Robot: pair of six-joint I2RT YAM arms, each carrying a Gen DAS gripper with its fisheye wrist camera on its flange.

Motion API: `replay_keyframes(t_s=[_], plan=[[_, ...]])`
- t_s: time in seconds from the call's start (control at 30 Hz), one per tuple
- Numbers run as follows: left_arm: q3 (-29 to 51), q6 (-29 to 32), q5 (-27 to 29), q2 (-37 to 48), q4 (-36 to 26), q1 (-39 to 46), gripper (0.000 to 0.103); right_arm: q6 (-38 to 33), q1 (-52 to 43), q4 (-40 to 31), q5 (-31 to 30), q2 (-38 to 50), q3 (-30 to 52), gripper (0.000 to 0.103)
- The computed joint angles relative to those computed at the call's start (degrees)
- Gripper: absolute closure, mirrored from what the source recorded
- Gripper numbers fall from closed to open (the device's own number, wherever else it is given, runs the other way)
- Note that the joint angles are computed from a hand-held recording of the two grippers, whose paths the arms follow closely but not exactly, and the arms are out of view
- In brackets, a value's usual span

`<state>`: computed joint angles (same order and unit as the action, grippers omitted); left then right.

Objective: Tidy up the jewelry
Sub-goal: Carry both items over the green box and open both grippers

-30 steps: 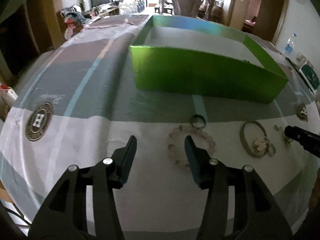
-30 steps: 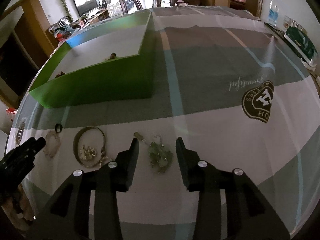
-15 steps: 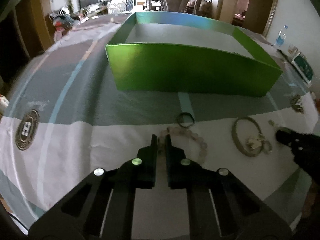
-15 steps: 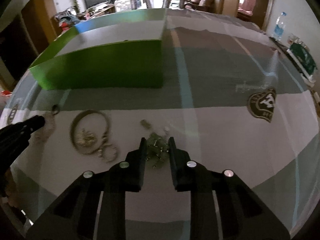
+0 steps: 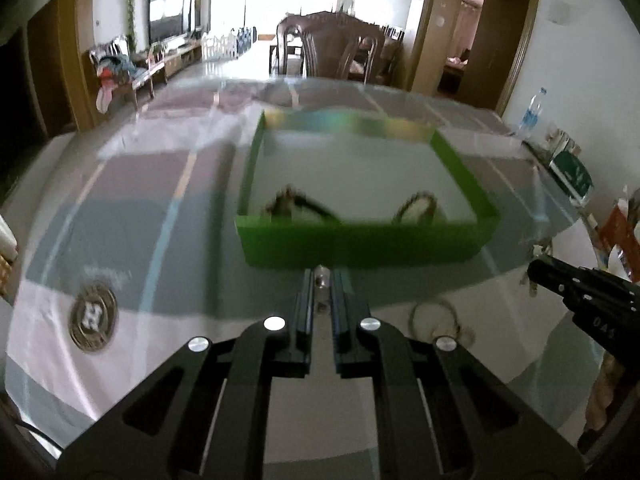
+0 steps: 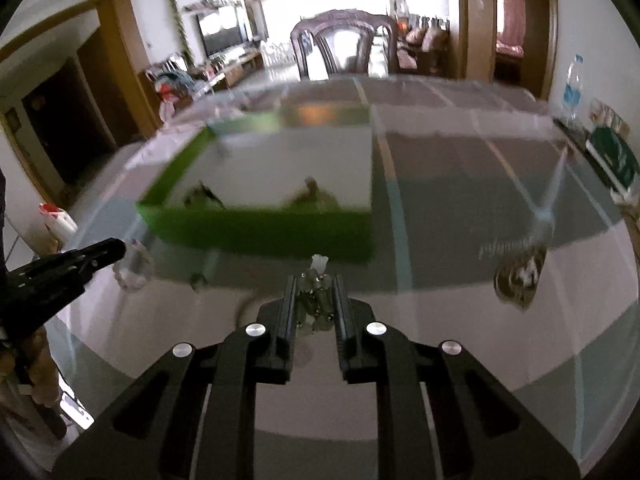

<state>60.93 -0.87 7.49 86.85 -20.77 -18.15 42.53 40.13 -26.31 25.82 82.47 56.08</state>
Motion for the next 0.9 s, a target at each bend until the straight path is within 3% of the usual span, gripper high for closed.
replay_keyframes(t_s=[0.13,0.27,0.4,0.53,0.6,0.63,0.67,0.7,0.77,0.9], plan=[[6.7,0.8,-0.2,1.5,-0.7,-0.7,0.095,-4.4,-2.4,1.4,-0.1,3.1,5.7,0.086],[15.4,0.6,-3.7,7.6,-1.5,-2.4,0.095,-7.7,-6.5,0.2,-0.9,11.5,14.6,0.086],[21.2,2.5,-5.4,15.3,2.4,-3.0,0.095,-7.8,-10.7,0.8,-5.1,19.9,20.1,0.086],[25.2,3.1,-6.8,21.9,0.9,-2.7,0.095,-7.2,-12.2,1.4,-7.7,25.7,23.0,0.086],[25.1,3.1,-6.8,23.3,1.2,-2.5,0.094,-7.2,-11.9,2.9,-6.6,25.9,22.5,0.083],[24.7,2.8,-6.7,23.4,1.5,-2.4,0.090,-7.1,-11.5,3.6,-5.6,25.1,21.5,0.074],[23.6,2.2,-5.6,22.7,2.0,-2.1,0.085,-7.0,-10.9,4.2,-4.7,23.7,20.0,0.057],[22.0,2.0,-4.4,21.4,2.7,-1.8,0.073,-7.0,-9.9,5.4,-3.1,21.1,17.5,0.051],[17.0,2.4,-3.0,17.1,4.8,-1.5,0.067,-7.0,-8.0,5.7,-1.2,16.8,13.7,0.049],[8.1,3.8,-1.6,9.9,5.2,-2.2,0.061,-4.6,-5.9,4.9,-5.7,8.3,5.2,0.049]])
